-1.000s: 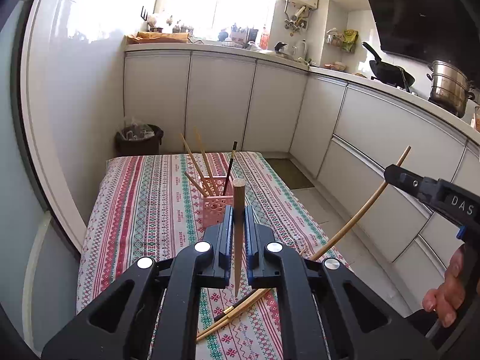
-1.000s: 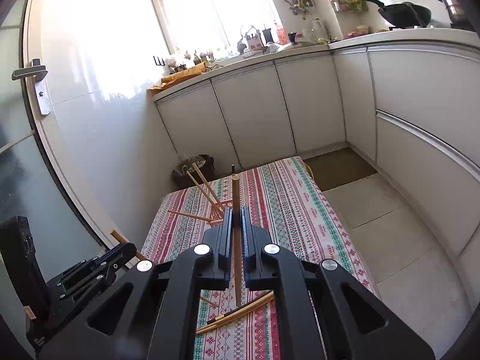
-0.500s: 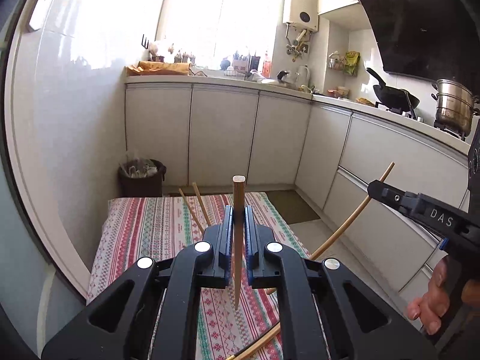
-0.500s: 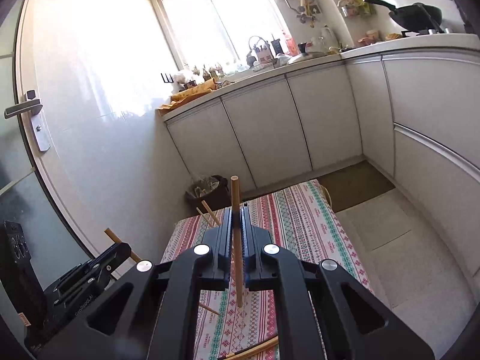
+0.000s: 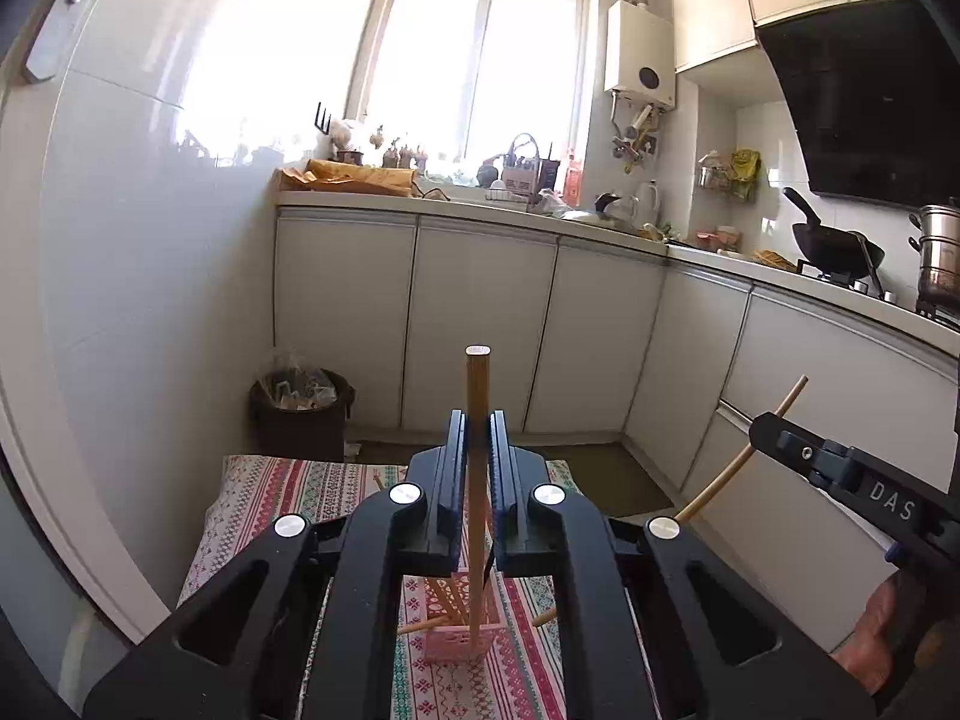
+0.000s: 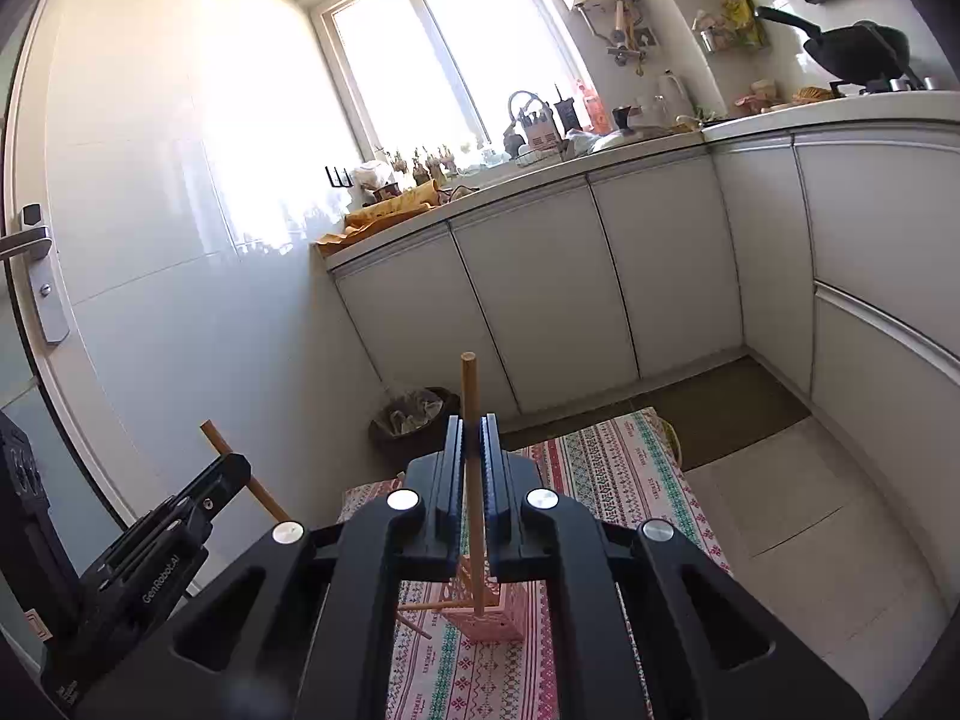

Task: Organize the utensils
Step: 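Lower both upright chopsticks into the pink holder and open both grippers, then move both grippers back over the loose chopstick pile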

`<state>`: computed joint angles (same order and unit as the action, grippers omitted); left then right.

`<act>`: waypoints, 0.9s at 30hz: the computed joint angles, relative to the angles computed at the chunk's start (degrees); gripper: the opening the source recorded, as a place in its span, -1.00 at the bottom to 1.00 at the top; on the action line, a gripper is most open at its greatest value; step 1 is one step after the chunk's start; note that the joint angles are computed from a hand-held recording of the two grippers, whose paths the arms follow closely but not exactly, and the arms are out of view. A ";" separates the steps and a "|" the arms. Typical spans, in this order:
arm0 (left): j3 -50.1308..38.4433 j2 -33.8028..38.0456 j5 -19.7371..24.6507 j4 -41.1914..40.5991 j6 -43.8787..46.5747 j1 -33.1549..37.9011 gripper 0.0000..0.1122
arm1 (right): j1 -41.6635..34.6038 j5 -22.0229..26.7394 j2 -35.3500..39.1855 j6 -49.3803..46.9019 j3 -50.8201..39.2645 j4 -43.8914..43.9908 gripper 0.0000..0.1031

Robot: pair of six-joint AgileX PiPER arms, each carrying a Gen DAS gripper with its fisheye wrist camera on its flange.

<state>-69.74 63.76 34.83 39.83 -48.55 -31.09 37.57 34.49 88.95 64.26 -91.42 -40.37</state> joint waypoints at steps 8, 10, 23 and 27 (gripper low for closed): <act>0.27 4.85 -6.40 -1.54 -0.57 5.61 -0.89 | -2.23 -2.64 4.95 -2.65 -3.45 1.67 -0.89; 0.12 5.85 -7.30 -0.80 -1.55 5.98 -0.89 | -2.65 -3.20 6.13 -3.03 -4.32 1.98 -0.89; 2.64 8.44 -8.19 8.85 -13.91 6.79 -0.19 | -5.75 -11.31 15.01 -11.00 -6.23 12.26 -0.78; 2.63 5.65 -6.61 7.29 -11.05 6.50 -0.19 | -6.07 -10.76 12.95 -7.52 -3.65 9.81 -0.77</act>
